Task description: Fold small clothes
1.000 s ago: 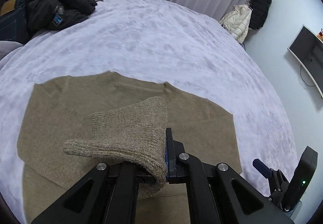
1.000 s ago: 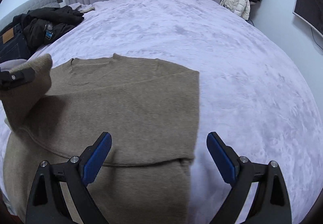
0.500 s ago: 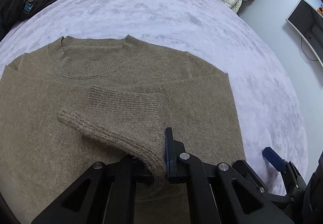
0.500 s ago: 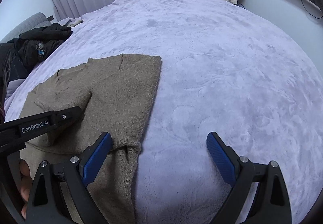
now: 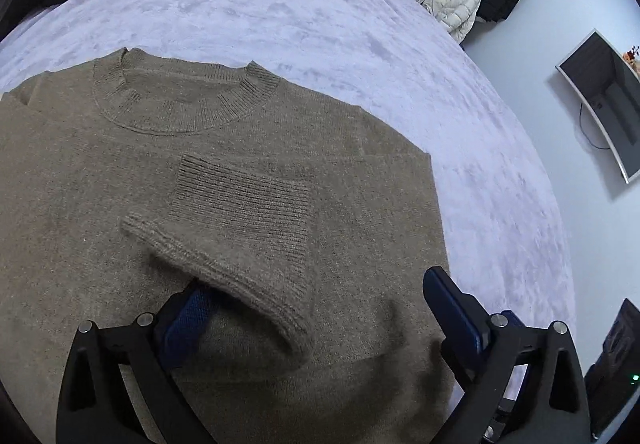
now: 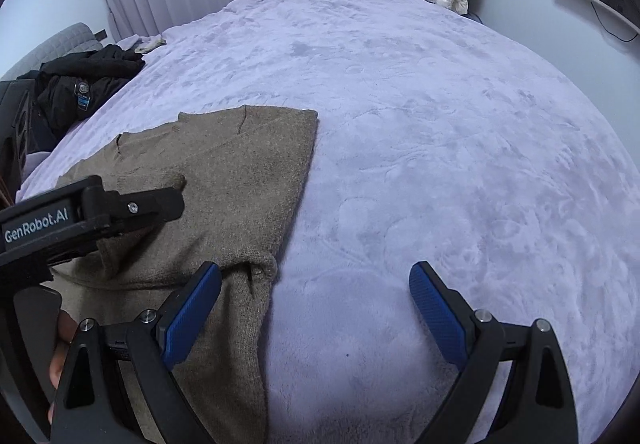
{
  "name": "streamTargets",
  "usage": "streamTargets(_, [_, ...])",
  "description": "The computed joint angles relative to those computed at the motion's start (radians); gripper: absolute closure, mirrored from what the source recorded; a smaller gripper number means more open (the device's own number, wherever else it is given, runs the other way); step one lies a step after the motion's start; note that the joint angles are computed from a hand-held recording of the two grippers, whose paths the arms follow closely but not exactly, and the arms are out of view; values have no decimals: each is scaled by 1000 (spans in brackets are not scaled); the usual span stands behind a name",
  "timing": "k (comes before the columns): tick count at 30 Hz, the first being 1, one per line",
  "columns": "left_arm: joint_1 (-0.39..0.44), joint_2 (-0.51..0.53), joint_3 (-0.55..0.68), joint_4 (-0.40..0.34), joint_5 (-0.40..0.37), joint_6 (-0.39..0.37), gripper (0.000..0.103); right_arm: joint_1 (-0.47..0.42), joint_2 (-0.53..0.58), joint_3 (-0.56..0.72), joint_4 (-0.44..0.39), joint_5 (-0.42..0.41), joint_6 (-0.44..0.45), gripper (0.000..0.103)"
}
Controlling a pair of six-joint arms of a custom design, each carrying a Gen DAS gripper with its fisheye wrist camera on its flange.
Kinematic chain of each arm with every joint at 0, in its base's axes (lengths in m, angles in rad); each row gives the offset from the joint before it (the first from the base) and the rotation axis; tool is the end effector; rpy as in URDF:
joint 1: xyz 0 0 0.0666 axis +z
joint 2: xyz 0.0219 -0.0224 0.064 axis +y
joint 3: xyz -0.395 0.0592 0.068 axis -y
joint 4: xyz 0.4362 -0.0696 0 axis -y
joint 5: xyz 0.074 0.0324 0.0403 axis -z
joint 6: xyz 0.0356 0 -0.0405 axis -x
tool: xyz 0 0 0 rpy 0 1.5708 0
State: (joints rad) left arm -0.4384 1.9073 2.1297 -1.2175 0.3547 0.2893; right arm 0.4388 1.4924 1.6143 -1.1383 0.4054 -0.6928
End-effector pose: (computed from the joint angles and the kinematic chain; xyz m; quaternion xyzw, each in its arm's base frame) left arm 0.6286 -0.3088 0.4870 0.1202 0.9375 -0.2575 0.2009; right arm 0.5020 0.2196 0.4919 0.1740 0.9276 -0.0198 0.3301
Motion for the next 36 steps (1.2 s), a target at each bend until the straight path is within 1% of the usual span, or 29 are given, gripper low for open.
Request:
streamTargets(3, [24,-52,-44,52,88,-4,2,5,-4,3,-13,10,0,7])
streamTargets(5, [42,-80,-68,75,125,-36,2,10,-3,10,-13,16,-1,7])
streamTargets(7, [68,-109,-101,110,107,-37,2,19,4,24,1,13,5,7])
streamTargets(8, [88,-121,-119,134,82,-18,2,26,10,33,11,11,13,7])
streamTargets(10, [125,-126,-133,151,28,25,2,48,41,75,23,8,45,7])
streamTargets(11, [146,-115,-129,145,-3,44,2,60,65,106,24,5,72,7])
streamTargets(13, [182,-95,-122,124,-26,76,2,88,130,187,17,9,135,7])
streamTargets(15, [211,-71,-117,101,-24,100,2,104,202,274,-3,-11,191,7])
streamTargets(17, [227,-53,-122,88,-10,101,2,111,281,371,-45,-29,222,10])
streamTargets(18, [233,-50,-130,93,0,83,2,115,324,421,-73,-23,244,14])
streamTargets(19, [238,-56,-144,99,7,57,2,115,364,468,-107,-18,262,31])
streamTargets(20, [237,-58,-149,101,6,24,2,108,393,501,-142,-25,262,55])
streamTargets(21, [233,-61,-152,98,-1,-7,2,94,417,527,-186,-39,231,66])
streamTargets(22, [229,-64,-155,94,-15,-42,2,72,406,503,-180,-78,179,68])
streamTargets(24, [221,-76,-173,96,-46,-114,2,29,310,363,-68,-161,76,69])
streamTargets(25, [220,-82,-182,98,-55,-149,2,14,272,311,-37,-187,41,69])
streamTargets(26, [219,-88,-191,97,-69,-182,2,2,230,257,-2,-204,13,68])
streamTargets(27, [216,-99,-203,99,-87,-213,2,-8,186,205,31,-204,-12,66])
streamTargets(28, [216,-110,-212,98,-106,-236,2,-16,149,164,42,-191,-34,63])
streamTargets(29, [214,-122,-220,99,-127,-251,2,-22,120,135,43,-173,-53,55])
streamTargets(30, [214,-141,-236,113,-137,-260,2,-26,92,111,31,-136,-77,49])
streamTargets(31, [217,-161,-253,134,-126,-263,2,-23,72,100,0,-77,-108,35])
streamTargets(33, [214,-182,-267,166,-93,-261,2,-8,42,87,-21,13,-132,34])
streamTargets(35, [196,-174,-246,157,-80,-284,2,15,40,103,0,23,-95,34])
streamTargets(36, [186,-163,-232,147,-85,-301,2,36,60,133,6,14,-53,34])
